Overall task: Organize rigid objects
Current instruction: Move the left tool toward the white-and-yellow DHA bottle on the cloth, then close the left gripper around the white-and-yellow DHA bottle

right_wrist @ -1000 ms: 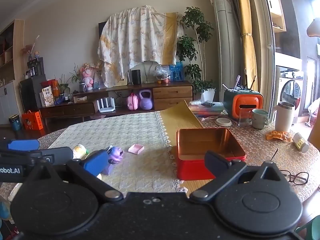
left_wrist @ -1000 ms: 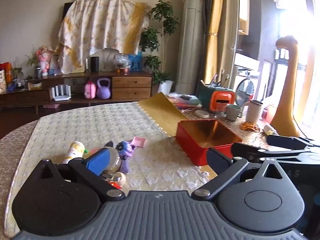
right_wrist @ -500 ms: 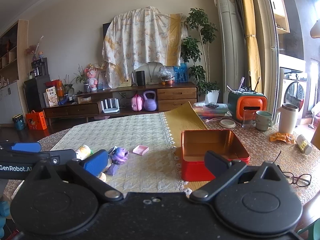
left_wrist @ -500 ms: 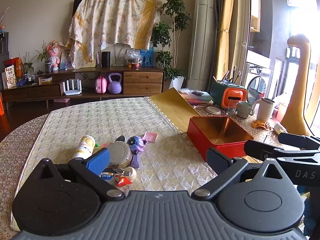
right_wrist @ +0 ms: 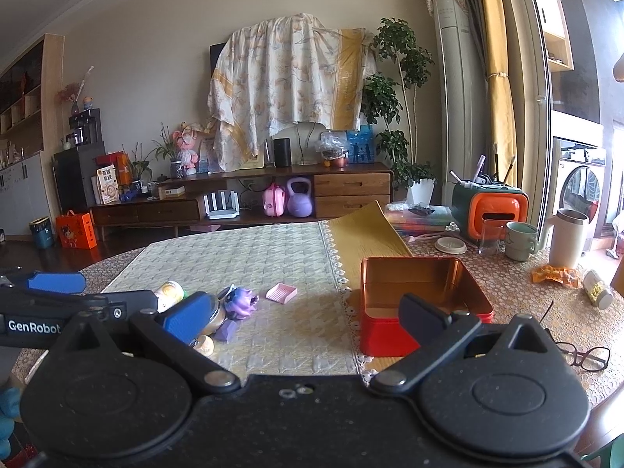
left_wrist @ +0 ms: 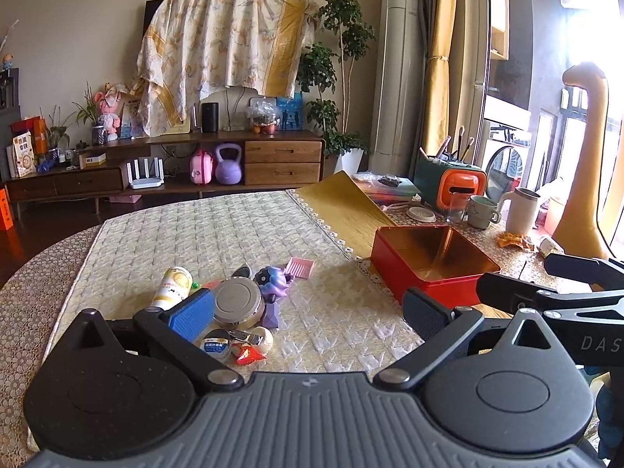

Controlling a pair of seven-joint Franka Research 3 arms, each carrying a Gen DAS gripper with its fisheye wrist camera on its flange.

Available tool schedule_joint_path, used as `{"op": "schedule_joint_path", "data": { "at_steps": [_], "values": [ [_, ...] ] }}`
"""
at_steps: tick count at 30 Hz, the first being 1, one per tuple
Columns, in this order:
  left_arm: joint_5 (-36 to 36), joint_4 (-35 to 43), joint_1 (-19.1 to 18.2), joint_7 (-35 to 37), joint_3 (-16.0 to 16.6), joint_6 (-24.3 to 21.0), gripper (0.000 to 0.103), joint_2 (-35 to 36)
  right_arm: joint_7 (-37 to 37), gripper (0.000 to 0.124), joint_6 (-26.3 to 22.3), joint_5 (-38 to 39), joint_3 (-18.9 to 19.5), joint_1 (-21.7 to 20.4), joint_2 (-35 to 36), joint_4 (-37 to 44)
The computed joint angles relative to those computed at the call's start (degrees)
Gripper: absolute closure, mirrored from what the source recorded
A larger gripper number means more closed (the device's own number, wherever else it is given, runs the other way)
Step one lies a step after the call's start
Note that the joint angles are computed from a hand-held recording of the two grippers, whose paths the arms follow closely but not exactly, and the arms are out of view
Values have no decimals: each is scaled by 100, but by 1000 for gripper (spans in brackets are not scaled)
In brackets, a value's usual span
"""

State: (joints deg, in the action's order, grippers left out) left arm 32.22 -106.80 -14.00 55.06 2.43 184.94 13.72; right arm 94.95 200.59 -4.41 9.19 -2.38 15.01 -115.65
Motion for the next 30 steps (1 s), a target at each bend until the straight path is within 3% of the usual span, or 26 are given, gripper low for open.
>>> {"op": "schedule_joint_path", "data": {
  "at_steps": [3, 7, 12, 16, 19, 20, 21, 23, 24, 27, 30],
  "values": [
    [16, 6, -25, -38, 34, -20, 0, -5, 51, 21, -23, -113, 65, -81, 16, 19],
    [-214, 0, 310, 183, -350, -81, 0, 6, 57, 21, -54, -179, 102, -121, 42, 51],
    [-198, 6, 132, 102, -121, -1, 0, 28, 73, 21, -126, -261, 167, -177, 96, 125],
    [-577, 11, 666, 466, -735, -147, 0, 62, 26, 21, -229, -335, 312, -278, 157, 217],
    [-822, 23, 902, 648, -988, -172, 0, 103, -4, 21, -335, -443, 503, -429, 227, 324],
    [-933, 54, 984, 779, -1084, -219, 0, 133, 3, 21, -366, -517, 630, -545, 264, 369],
    [-944, 107, 898, 774, -981, -286, 0, 159, 10, 21, -371, -578, 753, -656, 305, 409],
    [-738, 227, 476, 435, -448, -388, 0, 216, 2, 21, -414, -708, 977, -847, 396, 507],
    [-720, 288, 458, 371, -396, -439, 0, 259, 15, 21, -481, -848, 1198, -1049, 463, 579],
    [-720, 497, 550, 327, -408, -547, 0, 426, -81, 21, -791, -1347, 2291, -1999, 800, 833],
    [-317, 838, 253, 67, 101, -567, 0, 679, -545, 21, -1255, -1566, 3121, -2581, 1223, 1138]
  ]
}}
